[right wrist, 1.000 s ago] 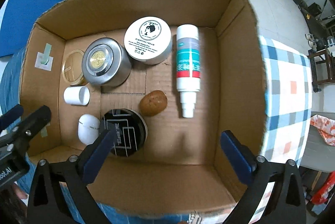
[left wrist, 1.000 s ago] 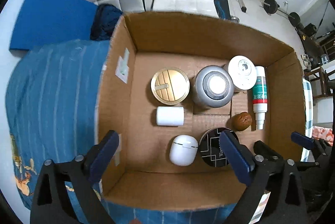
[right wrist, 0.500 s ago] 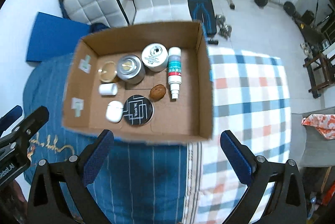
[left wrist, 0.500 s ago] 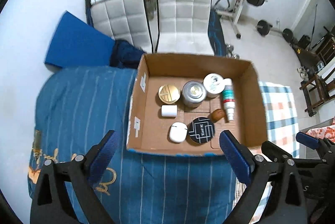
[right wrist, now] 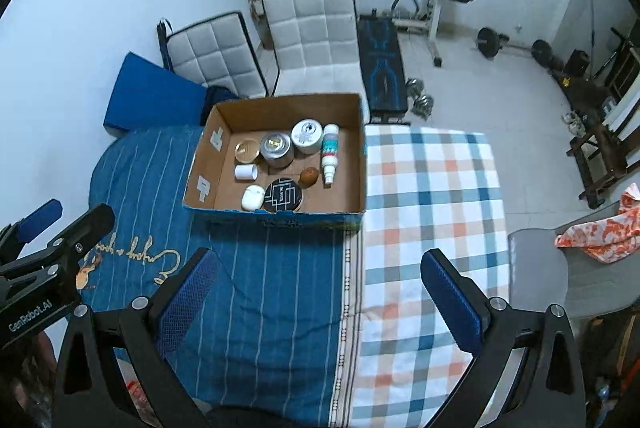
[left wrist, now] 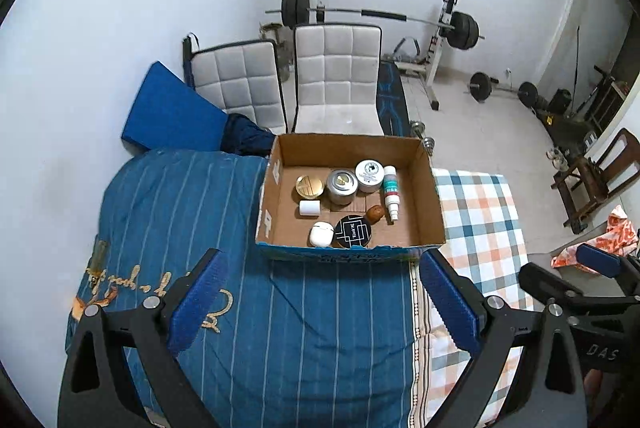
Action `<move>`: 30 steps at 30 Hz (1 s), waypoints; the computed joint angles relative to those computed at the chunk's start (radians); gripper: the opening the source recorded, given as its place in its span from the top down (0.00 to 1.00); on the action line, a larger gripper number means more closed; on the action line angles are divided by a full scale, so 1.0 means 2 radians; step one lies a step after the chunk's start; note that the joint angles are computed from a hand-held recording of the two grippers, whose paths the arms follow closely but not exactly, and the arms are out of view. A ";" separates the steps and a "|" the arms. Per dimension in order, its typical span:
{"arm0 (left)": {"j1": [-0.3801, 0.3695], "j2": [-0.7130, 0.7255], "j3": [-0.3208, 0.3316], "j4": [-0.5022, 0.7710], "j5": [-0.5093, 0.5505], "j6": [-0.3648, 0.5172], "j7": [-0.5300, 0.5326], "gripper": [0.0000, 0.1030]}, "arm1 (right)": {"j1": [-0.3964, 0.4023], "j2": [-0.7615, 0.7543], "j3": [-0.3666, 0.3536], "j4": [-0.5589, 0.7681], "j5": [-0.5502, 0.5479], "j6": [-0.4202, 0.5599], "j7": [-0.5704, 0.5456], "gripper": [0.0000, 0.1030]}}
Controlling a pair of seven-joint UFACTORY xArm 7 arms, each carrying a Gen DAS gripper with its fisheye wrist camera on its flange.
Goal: Organize rigid objects
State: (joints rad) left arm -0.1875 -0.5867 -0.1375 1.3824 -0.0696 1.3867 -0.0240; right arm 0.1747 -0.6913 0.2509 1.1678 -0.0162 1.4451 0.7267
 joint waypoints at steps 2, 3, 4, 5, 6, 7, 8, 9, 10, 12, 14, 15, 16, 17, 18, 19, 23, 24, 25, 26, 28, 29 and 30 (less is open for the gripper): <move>0.000 -0.008 0.002 0.010 -0.001 0.010 -0.001 0.04 | -0.001 -0.009 0.006 0.017 -0.005 0.016 0.004 0.00; -0.001 -0.012 0.004 0.014 -0.005 0.014 -0.001 0.04 | -0.002 -0.012 0.009 0.027 -0.008 0.024 0.006 0.00; -0.001 -0.018 0.006 0.018 -0.006 0.018 -0.001 0.04 | -0.004 -0.014 0.012 0.036 -0.010 0.030 0.006 0.00; 0.000 -0.019 0.006 0.025 -0.006 0.023 -0.002 0.04 | -0.005 -0.016 0.017 0.047 -0.014 0.038 0.007 0.00; 0.000 -0.022 0.006 0.028 -0.007 0.027 -0.002 0.04 | -0.008 -0.016 0.020 0.056 -0.017 0.044 0.008 0.00; 0.000 -0.025 0.008 0.032 -0.009 0.028 -0.001 0.04 | -0.010 -0.017 0.025 0.065 -0.021 0.050 0.009 0.00; 0.002 -0.028 0.007 0.034 -0.008 0.029 -0.001 0.04 | -0.013 -0.018 0.030 0.075 -0.026 0.057 0.010 0.00; 0.003 -0.030 0.006 0.037 -0.007 0.029 -0.001 0.04 | -0.016 -0.018 0.035 0.085 -0.031 0.064 0.010 0.00; 0.003 -0.034 0.007 0.039 -0.009 0.028 -0.001 0.04 | -0.019 -0.017 0.039 0.093 -0.033 0.069 0.011 0.00; 0.004 -0.039 0.008 0.042 -0.011 0.028 -0.001 0.04 | -0.026 -0.016 0.048 0.110 -0.043 0.081 0.010 0.00; 0.004 -0.041 0.010 0.049 -0.014 0.032 0.000 0.04 | -0.031 -0.015 0.053 0.124 -0.046 0.091 0.010 0.00; 0.004 -0.040 0.010 0.053 -0.015 0.034 0.001 0.04 | -0.033 -0.015 0.055 0.129 -0.048 0.095 0.010 0.00; 0.003 -0.041 0.011 0.054 -0.018 0.035 0.001 0.04 | -0.036 -0.015 0.057 0.134 -0.050 0.099 0.010 0.00; 0.003 -0.043 0.011 0.054 -0.019 0.034 0.002 0.04 | -0.037 -0.015 0.058 0.137 -0.050 0.101 0.010 0.00; 0.003 -0.045 0.011 0.053 -0.019 0.033 0.003 0.04 | -0.039 -0.016 0.059 0.141 -0.051 0.103 0.011 0.00; 0.004 -0.047 0.009 0.053 -0.018 0.032 0.004 0.04 | -0.042 -0.016 0.061 0.144 -0.053 0.106 0.011 0.00; 0.003 -0.048 0.008 0.055 -0.020 0.035 0.007 0.04 | -0.048 -0.016 0.064 0.152 -0.054 0.113 0.009 0.00; 0.003 -0.048 0.008 0.055 -0.019 0.035 0.008 0.04 | -0.049 -0.015 0.064 0.157 -0.054 0.115 0.009 0.00; 0.004 -0.049 0.007 0.054 -0.019 0.035 0.008 0.04 | -0.049 -0.015 0.063 0.158 -0.053 0.114 0.006 0.00; 0.004 -0.049 0.008 0.053 -0.019 0.037 0.010 0.04 | -0.051 -0.013 0.065 0.163 -0.053 0.118 0.006 0.00; 0.003 -0.049 0.010 0.052 -0.021 0.038 0.011 0.04 | -0.054 -0.010 0.066 0.171 -0.053 0.122 0.007 0.00; 0.003 -0.049 0.010 0.052 -0.020 0.039 0.012 0.04 | -0.054 -0.010 0.066 0.169 -0.053 0.120 0.006 0.00; 0.003 -0.049 0.009 0.051 -0.020 0.039 0.013 0.04 | -0.055 -0.009 0.066 0.171 -0.053 0.122 0.007 0.00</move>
